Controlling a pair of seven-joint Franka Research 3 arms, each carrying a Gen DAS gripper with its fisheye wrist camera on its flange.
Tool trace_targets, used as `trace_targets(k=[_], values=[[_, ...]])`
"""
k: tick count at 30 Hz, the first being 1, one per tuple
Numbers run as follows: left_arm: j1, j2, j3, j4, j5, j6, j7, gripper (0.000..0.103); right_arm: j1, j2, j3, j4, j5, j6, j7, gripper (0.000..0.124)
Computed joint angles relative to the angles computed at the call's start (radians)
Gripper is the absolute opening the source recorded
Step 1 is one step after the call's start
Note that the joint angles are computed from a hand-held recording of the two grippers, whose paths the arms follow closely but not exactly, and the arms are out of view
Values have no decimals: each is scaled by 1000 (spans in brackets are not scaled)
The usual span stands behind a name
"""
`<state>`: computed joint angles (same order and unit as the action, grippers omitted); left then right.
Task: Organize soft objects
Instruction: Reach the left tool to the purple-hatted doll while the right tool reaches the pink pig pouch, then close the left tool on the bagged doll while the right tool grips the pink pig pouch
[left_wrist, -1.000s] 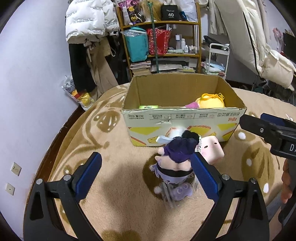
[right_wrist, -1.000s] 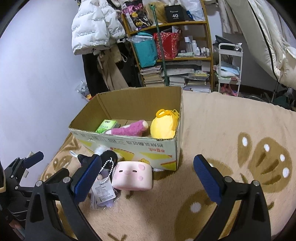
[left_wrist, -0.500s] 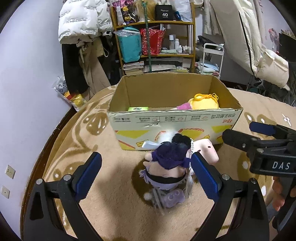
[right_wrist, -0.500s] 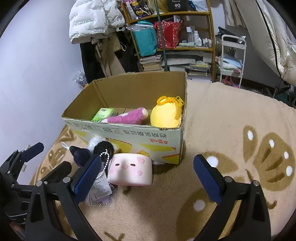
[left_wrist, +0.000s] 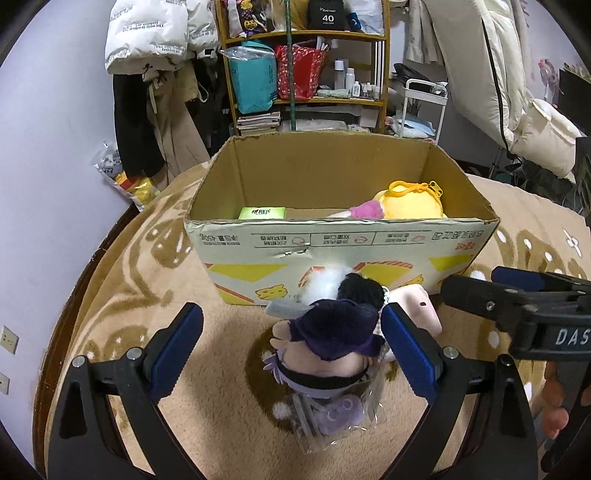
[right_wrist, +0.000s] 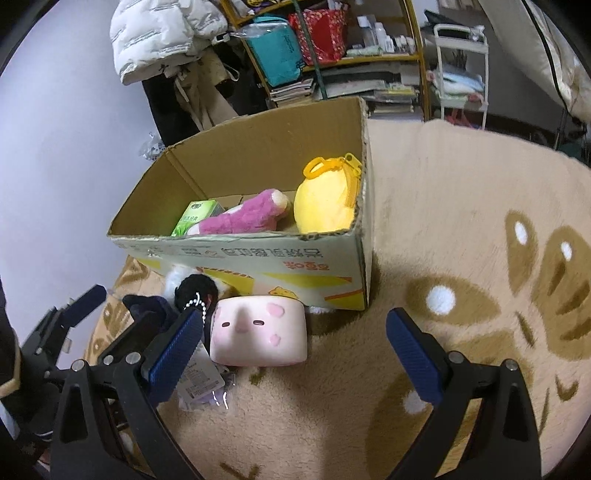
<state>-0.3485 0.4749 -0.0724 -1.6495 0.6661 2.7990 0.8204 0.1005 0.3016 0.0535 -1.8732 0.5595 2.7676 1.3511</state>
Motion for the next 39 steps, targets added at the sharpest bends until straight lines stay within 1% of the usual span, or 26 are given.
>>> trace_targets(k=[4,6,8,10,11,13,14,16,18,21,24,29,30,32,35,37,39], values=[[22,17,-22,13,-47,-2,31,96,-8,15,3,20,19,-27,2,103],[33,19,-30,9,-71,7,46,94,-8,23,2,30,16,-42,3,99],[55,23,-53,8,-117,13,77,87,-8,30,2,40,10,-64,3,96],[77,28,-80,8,-169,10,126,77,-13,35,8,48,21,-80,-7,94],[89,30,-94,6,-197,18,147,75,-15,38,11,52,27,-89,-13,94],[94,32,-99,5,-229,27,169,68,-11,47,7,62,17,-106,-12,92],[96,33,-102,4,-243,32,181,67,-8,52,4,68,10,-114,-7,91],[111,35,-118,2,-280,42,212,60,-3,63,3,80,-3,-133,-4,87],[114,37,-124,2,-309,46,231,56,-1,71,4,90,-12,-149,-7,86],[112,40,-122,7,-335,49,245,56,10,90,-1,111,-40,-165,1,85],[127,55,-143,22,-378,44,275,56,13,118,0,142,-52,-183,8,85],[135,69,-154,39,-419,35,313,57,6,151,8,175,-39,-203,20,82],[130,70,-150,40,-420,38,314,56,7,154,9,177,-38,-203,23,79],[125,73,-146,41,-421,43,322,56,2,159,19,184,-29,-214,6,63],[112,70,-130,34,-409,60,317,53,14,158,14,189,-52,-215,-6,54],[109,68,-125,30,-405,68,311,50,17,156,14,189,-59,-216,-10,48],[110,66,-124,28,-407,74,307,44,19,152,13,186,-62,-217,-11,43]])
